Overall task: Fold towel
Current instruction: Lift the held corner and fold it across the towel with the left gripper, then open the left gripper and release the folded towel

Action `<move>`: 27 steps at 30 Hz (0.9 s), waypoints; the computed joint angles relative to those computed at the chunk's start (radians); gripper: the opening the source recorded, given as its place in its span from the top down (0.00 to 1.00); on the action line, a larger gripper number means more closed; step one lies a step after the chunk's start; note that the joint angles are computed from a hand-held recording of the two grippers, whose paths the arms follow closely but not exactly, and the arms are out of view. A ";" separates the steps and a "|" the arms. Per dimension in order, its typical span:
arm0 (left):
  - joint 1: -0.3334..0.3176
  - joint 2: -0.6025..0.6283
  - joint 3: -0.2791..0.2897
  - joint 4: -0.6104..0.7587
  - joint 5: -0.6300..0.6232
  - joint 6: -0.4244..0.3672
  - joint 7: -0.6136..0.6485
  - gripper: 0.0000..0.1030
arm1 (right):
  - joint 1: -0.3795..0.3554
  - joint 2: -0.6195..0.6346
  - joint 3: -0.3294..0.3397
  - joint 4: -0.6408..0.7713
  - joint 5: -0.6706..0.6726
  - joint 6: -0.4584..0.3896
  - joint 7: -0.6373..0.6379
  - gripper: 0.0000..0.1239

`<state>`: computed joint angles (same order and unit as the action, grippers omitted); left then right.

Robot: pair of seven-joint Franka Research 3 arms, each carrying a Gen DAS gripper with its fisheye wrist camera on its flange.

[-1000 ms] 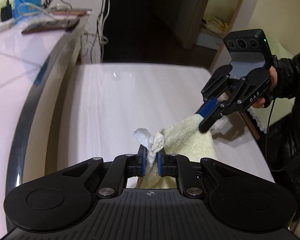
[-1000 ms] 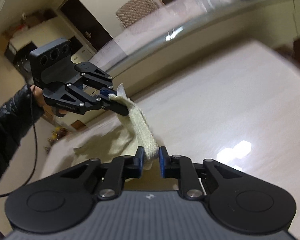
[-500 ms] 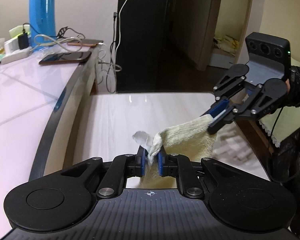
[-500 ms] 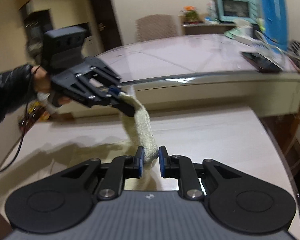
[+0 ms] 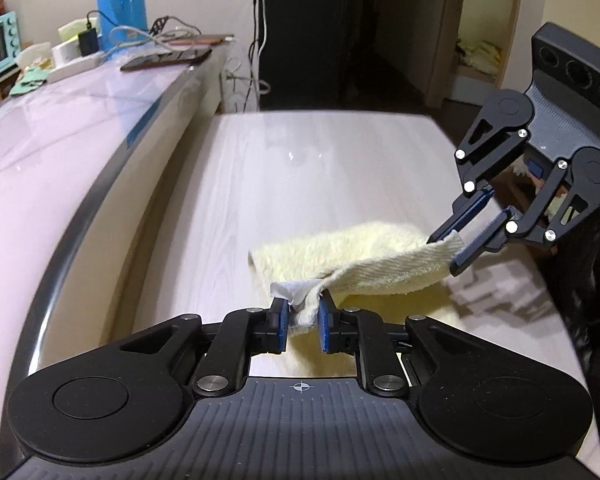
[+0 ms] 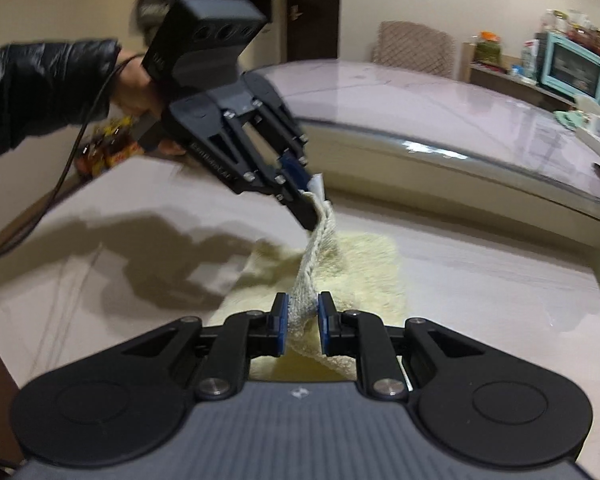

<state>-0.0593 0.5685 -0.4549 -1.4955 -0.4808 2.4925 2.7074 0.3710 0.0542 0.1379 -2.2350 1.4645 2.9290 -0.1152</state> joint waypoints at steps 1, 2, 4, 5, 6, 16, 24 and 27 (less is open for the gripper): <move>0.005 -0.010 -0.001 -0.018 -0.002 0.002 0.005 0.84 | 0.005 0.009 0.004 0.003 -0.019 0.010 0.010 0.86; 0.011 -0.020 -0.001 -0.036 -0.004 0.005 0.011 0.84 | 0.008 0.017 0.006 0.005 -0.040 0.015 0.024 0.86; 0.022 -0.036 -0.003 -0.066 -0.017 0.011 0.027 0.84 | 0.008 0.028 0.008 0.008 -0.082 0.013 0.058 0.86; 0.030 -0.045 -0.006 -0.083 -0.028 0.016 0.037 0.84 | 0.007 0.033 0.009 0.011 -0.101 0.011 0.071 0.86; 0.032 -0.049 -0.006 -0.091 -0.034 0.019 0.042 0.84 | 0.004 0.035 0.011 0.012 -0.110 0.010 0.076 0.86; 0.027 -0.068 0.010 -0.140 -0.042 0.056 0.057 0.81 | -0.012 0.067 0.035 0.035 -0.217 -0.015 0.129 0.88; 0.038 -0.118 0.011 -0.214 -0.054 0.126 0.026 0.64 | -0.044 0.020 0.005 0.017 -0.208 -0.164 0.142 0.82; 0.055 -0.160 -0.005 -0.267 -0.117 0.185 0.011 0.53 | -0.053 0.004 -0.011 0.008 -0.173 -0.169 0.134 0.72</move>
